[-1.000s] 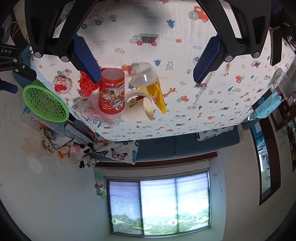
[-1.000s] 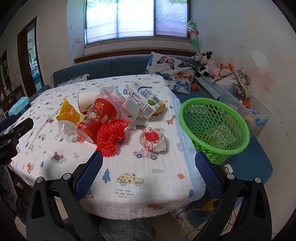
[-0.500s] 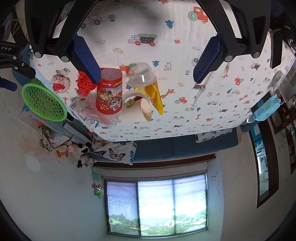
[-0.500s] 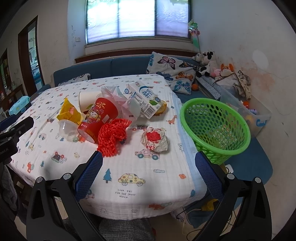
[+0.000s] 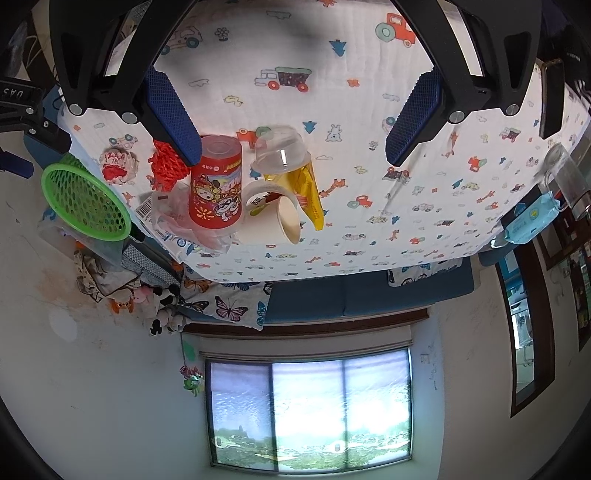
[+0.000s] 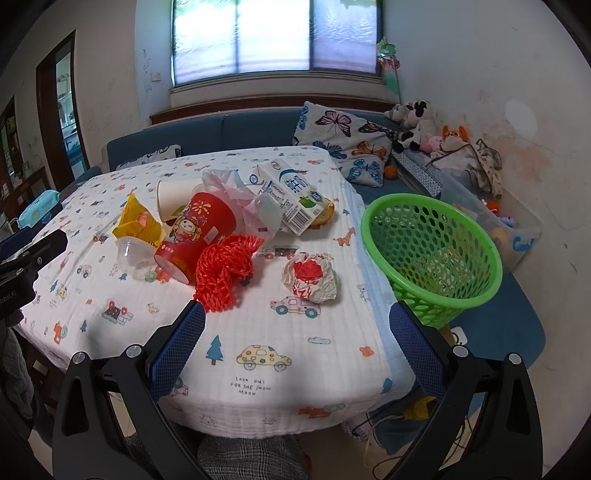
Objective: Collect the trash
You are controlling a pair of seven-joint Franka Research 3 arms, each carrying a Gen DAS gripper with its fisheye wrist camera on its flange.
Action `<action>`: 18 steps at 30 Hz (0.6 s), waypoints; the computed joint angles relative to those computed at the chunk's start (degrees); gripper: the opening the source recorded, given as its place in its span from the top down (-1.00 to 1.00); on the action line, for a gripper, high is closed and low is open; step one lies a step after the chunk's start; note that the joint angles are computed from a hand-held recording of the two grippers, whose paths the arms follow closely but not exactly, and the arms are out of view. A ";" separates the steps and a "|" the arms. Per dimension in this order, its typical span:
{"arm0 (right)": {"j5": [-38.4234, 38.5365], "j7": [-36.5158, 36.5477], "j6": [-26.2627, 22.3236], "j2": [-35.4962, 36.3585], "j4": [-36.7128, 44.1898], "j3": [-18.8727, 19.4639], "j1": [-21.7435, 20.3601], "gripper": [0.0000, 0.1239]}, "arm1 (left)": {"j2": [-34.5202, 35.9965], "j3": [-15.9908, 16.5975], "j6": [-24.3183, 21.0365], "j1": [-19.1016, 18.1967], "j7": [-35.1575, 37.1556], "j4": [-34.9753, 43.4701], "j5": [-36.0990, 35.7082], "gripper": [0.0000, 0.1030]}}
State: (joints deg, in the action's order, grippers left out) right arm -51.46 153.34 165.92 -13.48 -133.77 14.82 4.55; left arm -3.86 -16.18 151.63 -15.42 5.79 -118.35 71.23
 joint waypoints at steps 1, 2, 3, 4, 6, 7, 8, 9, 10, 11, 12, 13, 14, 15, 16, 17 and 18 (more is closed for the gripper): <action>0.08 -0.08 -0.01 0.13 0.07 -0.03 0.04 -0.59 | -0.06 0.00 0.03 -0.02 0.03 -0.05 -0.03 -0.88; 0.07 -0.03 0.01 0.26 0.15 -0.06 0.05 -0.59 | -0.10 -0.01 -0.01 -0.03 -0.05 -0.08 0.06 -0.88; 0.00 -0.01 0.02 0.29 0.17 -0.08 0.07 -0.59 | -0.08 0.01 0.01 0.00 -0.08 -0.10 0.06 -0.88; -0.12 0.07 -0.04 0.33 0.22 -0.07 0.07 -0.59 | -0.06 0.05 0.07 0.03 -0.03 -0.10 -0.04 -0.88; -0.18 0.08 0.03 0.42 0.23 -0.20 0.18 -0.59 | 0.03 0.11 0.07 0.07 0.08 -0.04 -0.25 -0.88; -0.07 -0.03 0.05 0.47 0.24 -0.30 0.27 -0.59 | 0.06 0.15 0.10 0.10 0.14 -0.04 -0.35 -0.88; -0.05 -0.04 -0.06 0.47 0.27 -0.31 0.31 -0.59 | 0.14 0.16 0.09 0.11 0.13 0.00 -0.37 -0.88; -0.11 -0.04 0.05 0.53 0.24 -0.38 0.30 -0.59 | 0.13 0.16 0.14 0.11 0.09 -0.01 -0.31 -0.88; -0.04 -0.13 0.00 0.76 0.41 -0.43 0.35 -0.59 | 0.16 0.18 0.17 0.11 0.12 -0.01 -0.29 -0.88; -0.14 -0.02 0.01 0.86 0.46 -0.47 0.35 -0.59 | 0.13 0.16 0.10 0.10 0.09 -0.01 -0.21 -0.88; -0.07 -0.09 0.07 0.85 0.44 -0.59 0.46 -0.59 | 0.13 0.17 0.10 0.10 0.09 -0.01 -0.21 -0.88; 0.03 -0.17 0.09 1.01 0.49 -0.67 0.53 -0.59 | 0.20 0.19 0.13 0.12 0.08 0.03 -0.11 -0.88; -0.09 -0.09 0.00 1.10 0.59 -0.68 0.53 -0.59 | 0.25 0.18 0.10 0.10 0.02 0.08 -0.12 -0.88; -0.20 -0.03 -0.09 1.19 0.66 -0.71 0.57 -0.59 | 0.27 0.19 0.10 0.08 0.09 0.11 -0.24 -0.88; -0.08 -0.14 0.04 1.12 0.59 -0.88 0.72 -0.59 | 0.29 0.20 0.14 0.07 0.13 0.11 -0.27 -0.88; -0.08 -0.12 0.04 1.10 0.58 -0.92 0.75 -0.59 | 0.30 0.19 0.03 0.04 0.20 0.14 -0.29 -0.88; -0.34 0.10 0.10 1.25 0.66 -0.89 0.66 -0.59 | 0.38 0.21 0.02 0.05 0.21 0.18 -0.27 -0.88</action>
State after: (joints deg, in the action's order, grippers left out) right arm -51.80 153.44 166.02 -12.23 -133.10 13.93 5.20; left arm -3.48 -15.97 151.64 -15.38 6.01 -118.17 70.95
